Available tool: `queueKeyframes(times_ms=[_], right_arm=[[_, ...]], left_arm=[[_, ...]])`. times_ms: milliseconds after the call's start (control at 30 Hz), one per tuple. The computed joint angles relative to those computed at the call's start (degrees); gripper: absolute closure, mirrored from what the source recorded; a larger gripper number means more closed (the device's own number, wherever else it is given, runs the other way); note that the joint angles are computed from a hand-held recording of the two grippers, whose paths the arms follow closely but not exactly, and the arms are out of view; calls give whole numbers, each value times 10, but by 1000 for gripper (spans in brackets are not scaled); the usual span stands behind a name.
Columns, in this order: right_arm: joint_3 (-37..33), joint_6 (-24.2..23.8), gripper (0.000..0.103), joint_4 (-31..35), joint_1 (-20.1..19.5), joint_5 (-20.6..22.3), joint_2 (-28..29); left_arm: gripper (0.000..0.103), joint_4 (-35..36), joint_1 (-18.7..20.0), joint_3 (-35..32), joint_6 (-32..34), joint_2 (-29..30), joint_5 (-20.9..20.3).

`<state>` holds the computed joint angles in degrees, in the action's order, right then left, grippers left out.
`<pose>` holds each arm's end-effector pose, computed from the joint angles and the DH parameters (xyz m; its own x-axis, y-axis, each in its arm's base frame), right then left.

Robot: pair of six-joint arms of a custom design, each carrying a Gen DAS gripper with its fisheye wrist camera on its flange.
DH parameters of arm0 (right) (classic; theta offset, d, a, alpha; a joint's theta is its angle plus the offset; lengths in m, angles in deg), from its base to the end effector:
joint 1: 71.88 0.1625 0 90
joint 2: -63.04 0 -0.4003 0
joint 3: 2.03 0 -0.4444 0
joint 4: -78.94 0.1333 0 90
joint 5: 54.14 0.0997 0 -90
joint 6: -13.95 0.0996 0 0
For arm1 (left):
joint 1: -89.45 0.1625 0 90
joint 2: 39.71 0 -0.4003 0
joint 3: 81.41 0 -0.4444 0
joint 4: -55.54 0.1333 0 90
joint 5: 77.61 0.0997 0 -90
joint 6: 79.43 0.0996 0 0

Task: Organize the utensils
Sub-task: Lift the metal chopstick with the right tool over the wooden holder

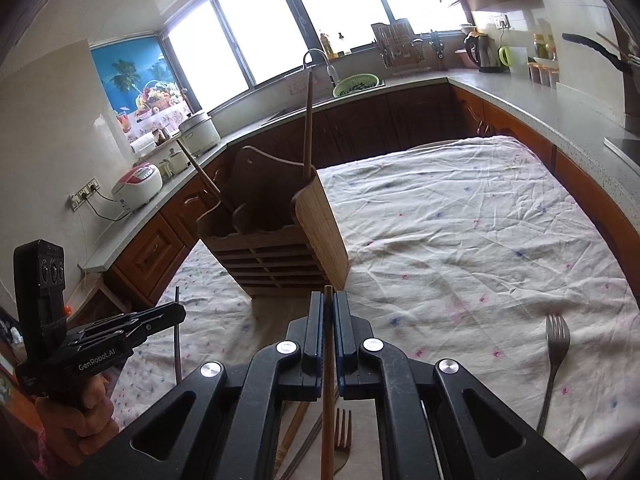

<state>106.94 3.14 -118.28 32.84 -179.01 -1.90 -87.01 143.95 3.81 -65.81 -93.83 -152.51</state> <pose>0.2281 -0.5676 0.2684 -0.8853 0.1982 0.4207 -0.2857 0.4819 -0.8283 -0.3019 -0.6974 0.2043 -0.6904 0.6479 -0.3218 0.7234 0.6227 -0.2983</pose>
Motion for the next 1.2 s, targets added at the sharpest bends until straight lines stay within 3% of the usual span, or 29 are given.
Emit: queueKeyframes(times_ms=[533,1200], right_arm=[[-1,-82,99,-93,62,-17,7],[-24,-107,99,-163,61,5,17]], left_arm=[[99,-83,-7,81,-5,-89,-13],[99,-136,-9,55,-9,-77,-15]])
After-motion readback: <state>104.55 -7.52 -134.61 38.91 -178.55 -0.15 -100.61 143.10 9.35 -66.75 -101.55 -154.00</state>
